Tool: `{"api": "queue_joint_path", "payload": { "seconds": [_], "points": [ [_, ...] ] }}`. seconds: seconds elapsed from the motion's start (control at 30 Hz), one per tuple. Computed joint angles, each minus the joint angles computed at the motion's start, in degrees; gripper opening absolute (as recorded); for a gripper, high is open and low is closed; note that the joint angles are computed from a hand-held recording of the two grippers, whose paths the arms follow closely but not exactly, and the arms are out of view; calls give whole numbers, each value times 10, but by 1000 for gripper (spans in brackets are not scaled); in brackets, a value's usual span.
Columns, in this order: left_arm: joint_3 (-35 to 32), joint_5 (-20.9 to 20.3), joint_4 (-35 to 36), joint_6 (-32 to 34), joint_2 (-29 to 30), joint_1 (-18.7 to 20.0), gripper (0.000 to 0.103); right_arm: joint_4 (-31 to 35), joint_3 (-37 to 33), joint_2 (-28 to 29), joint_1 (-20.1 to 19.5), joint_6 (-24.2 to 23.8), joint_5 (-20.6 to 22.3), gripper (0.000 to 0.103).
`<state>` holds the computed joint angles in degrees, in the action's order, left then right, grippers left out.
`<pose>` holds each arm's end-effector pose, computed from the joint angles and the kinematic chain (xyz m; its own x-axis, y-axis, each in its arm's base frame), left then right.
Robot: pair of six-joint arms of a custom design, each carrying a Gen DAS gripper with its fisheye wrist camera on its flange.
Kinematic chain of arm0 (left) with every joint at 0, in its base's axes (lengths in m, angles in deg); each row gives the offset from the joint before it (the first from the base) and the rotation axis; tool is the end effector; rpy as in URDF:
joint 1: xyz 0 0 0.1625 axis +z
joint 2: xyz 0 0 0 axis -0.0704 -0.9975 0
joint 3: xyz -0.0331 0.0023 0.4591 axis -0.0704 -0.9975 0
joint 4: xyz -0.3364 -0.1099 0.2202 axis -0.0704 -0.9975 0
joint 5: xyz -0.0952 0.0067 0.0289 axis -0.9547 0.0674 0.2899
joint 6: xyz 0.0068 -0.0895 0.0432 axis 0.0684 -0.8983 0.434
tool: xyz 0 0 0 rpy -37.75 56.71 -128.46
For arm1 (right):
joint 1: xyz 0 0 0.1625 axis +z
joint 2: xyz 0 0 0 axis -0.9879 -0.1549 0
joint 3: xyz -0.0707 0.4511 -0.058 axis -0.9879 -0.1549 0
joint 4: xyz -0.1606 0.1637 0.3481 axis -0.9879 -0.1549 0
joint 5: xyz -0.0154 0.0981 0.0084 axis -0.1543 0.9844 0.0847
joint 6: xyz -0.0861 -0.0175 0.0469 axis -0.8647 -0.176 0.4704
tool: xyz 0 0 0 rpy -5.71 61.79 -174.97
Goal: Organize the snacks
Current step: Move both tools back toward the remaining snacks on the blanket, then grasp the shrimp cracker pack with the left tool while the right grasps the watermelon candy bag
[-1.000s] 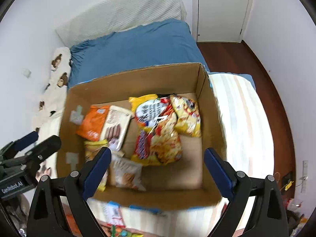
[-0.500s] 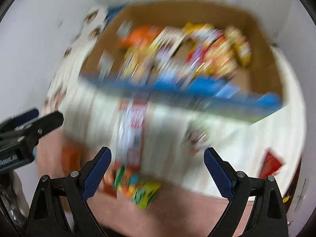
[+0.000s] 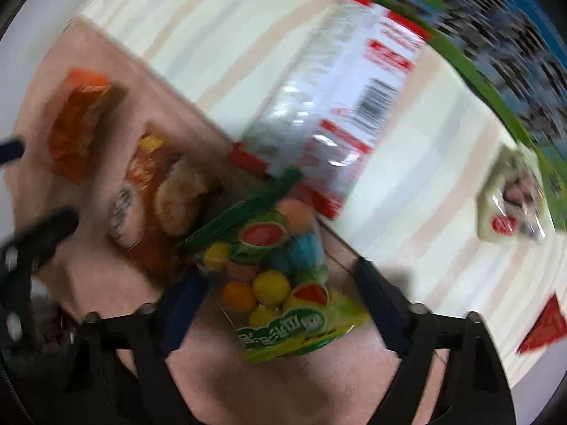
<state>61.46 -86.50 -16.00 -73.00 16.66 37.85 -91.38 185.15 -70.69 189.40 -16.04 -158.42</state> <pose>-0.2762 -0.4062 0.1861 -0.6110 -0.1605 -0.7752 -0.0349 0.9837 -0.1762 0.2277 -0.4684 0.1568 -0.5725 -0.6313 0.5231 -0.4454 0.7751 0.4481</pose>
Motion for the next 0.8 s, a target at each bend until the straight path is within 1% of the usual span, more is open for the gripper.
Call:
{"api": "queue_joint_path", "payload": {
  "seconds": [0.03, 0.07, 0.13, 0.17, 0.27, 0.33, 0.37, 0.43, 0.47, 0.5, 0.53, 0.57, 0.6, 0.63, 0.67, 0.7, 0.73, 0.77, 0.8],
  "points": [
    [1, -2, -1, 1, 2, -3, 98, 0, 1, -4, -2, 26, -3, 65],
    [1, -5, -1, 1, 5, -5, 98, 6, -1, -12, -8, 63, 3, 59],
    [3, -10, -20, 13, 12, -7, 98, 32, -9, -39, -31, 146, 37, 57],
    [2, -13, -26, 18, 17, -7, 98, 37, -9, -52, -42, 176, 50, 56],
    [2, -22, -68, 41, 32, -4, 98, 44, -2, -91, -69, 236, 75, 56],
    [-3, -24, -89, 54, 45, 4, 98, 57, 1, -116, -88, 265, 96, 57],
    [-7, -29, -98, 60, 54, 9, 98, 63, 1, -124, -96, 273, 109, 58],
    [-8, -40, -137, 83, 67, 24, 97, 64, -4, -134, -112, 276, 129, 65],
    [-9, -44, -150, 91, 75, 30, 91, 65, -4, -137, -115, 277, 132, 71],
    [-11, -50, -166, 102, 84, 37, 85, 67, -6, -140, -118, 273, 130, 72],
    [-13, -52, -168, 107, 90, 42, 73, 66, -5, -140, -119, 270, 125, 72],
    [-15, -50, -167, 109, 96, 44, 67, 68, -11, -134, -118, 268, 119, 72],
    [-13, -44, -173, 111, 99, 43, 65, 62, -10, -126, -115, 265, 110, 72],
    [-9, -39, -175, 114, 94, 45, 58, 56, -9, -120, -113, 266, 101, 72],
    [-9, -37, -177, 112, 97, 43, 56, 52, -5, -118, -111, 263, 90, 72],
    [-8, -37, -180, 113, 98, 39, 56, 44, 2, -117, -109, 261, 83, 69],
    [-9, -39, -180, 114, 100, 38, 56, 40, 7, -117, -105, 256, 67, 65],
    [-5, -46, -182, 109, 97, 34, 56, 36, 10, -117, -100, 250, 56, 57],
    [-1, -56, -181, 101, 95, 24, 56, 31, 15, -119, -98, 245, 56, 55]
  ]
}}
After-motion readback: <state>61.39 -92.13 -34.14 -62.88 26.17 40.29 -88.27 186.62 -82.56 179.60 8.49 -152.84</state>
